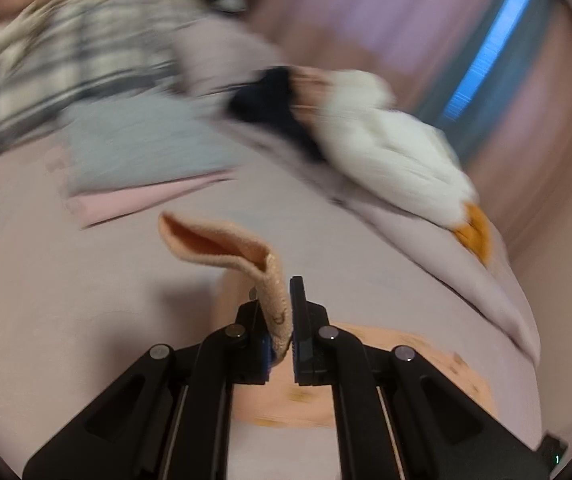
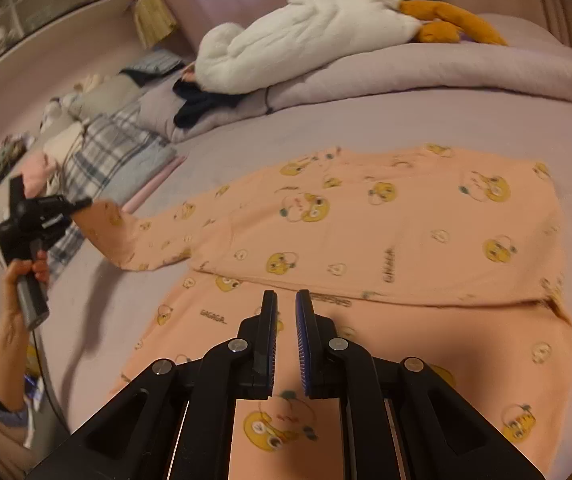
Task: Fold small clothes
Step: 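Fold the other sleeve across the body with the left gripper and release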
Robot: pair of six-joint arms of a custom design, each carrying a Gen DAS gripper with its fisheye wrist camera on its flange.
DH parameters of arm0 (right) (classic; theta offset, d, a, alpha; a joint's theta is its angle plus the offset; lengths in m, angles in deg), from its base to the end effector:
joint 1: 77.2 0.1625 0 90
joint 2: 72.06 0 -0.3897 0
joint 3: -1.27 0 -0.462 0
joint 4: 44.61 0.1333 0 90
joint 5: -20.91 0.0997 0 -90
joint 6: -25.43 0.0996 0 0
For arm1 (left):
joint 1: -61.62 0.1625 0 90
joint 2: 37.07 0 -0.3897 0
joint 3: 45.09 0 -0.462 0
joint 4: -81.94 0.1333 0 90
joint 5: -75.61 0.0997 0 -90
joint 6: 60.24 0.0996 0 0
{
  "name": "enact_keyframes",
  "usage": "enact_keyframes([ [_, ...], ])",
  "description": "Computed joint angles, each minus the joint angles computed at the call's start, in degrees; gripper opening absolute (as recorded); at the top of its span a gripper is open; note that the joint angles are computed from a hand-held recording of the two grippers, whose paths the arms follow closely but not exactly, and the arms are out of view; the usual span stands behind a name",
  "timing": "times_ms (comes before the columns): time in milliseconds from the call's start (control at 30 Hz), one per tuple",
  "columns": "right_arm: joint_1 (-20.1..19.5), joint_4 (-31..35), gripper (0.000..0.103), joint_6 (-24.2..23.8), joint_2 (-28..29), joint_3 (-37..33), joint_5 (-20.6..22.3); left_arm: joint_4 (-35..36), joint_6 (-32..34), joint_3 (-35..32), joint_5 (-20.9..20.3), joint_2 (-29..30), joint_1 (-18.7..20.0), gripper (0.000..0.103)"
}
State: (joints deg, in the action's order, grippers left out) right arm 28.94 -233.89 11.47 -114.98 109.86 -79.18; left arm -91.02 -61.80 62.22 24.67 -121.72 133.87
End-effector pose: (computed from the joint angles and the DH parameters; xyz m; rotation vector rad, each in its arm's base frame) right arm 0.2817 -0.5567 -0.0196 0.6677 -2.7763 0.8667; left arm 0.0101 -0.6114 0.4208 -0.1435 2.3146 -1.4357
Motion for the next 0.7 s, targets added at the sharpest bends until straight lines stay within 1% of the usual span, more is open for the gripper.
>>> enact_keyframes([
  [67, -0.58, -1.31, 0.011, 0.51, -0.93, 1.33, 0.22, 0.75, 2.33, -0.14, -2.0, 1.99, -2.99, 0.006],
  [167, -1.77, -2.53, 0.011, 0.76, -2.69, 3.21, 0.99, 2.23, 3.66, -0.57, -3.98, 5.26, -5.75, 0.006],
  [267, -3.36, -3.78, 0.011, 1.57, -4.69, 4.89, 2.23, 4.27, 4.64, -1.23, -4.62, 9.52, -8.14, 0.006],
  [367, -4.91, -4.3, 0.011, 3.01, -5.93, 5.75, 2.83, 5.36, 6.17, -1.92, -3.05, 14.8, -10.08, 0.006],
  [433, -5.97, -4.09, 0.012, 4.44, -6.45, 5.88, 3.05, 6.98, 6.43, -2.69, -2.49, 17.65, -10.55, 0.009],
  [533, -7.9, -3.29, 0.012, 7.41, -6.99, 5.91, 4.47, 11.38, 5.88, -4.42, -1.13, 22.18, -10.63, 0.01],
  [567, -8.53, -3.1, 0.012, 8.61, -7.1, 5.9, 4.94, 13.95, 5.32, -5.1, -1.43, 23.22, -10.41, 0.018],
  [600, -9.04, -2.87, 0.012, 9.73, -7.15, 5.86, 5.48, 16.28, 4.82, -5.92, -1.81, 23.82, -9.96, 0.034],
  [667, -10.41, -2.02, 0.014, 11.8, -7.34, 5.82, 7.72, 20.0, 3.87, -6.72, -2.19, 24.44, -9.51, 0.05],
  [700, -10.82, -1.62, 0.015, 12.68, -7.29, 5.69, 8.48, 19.85, 4.55, -6.57, -2.52, 24.22, -9.44, 0.052],
])
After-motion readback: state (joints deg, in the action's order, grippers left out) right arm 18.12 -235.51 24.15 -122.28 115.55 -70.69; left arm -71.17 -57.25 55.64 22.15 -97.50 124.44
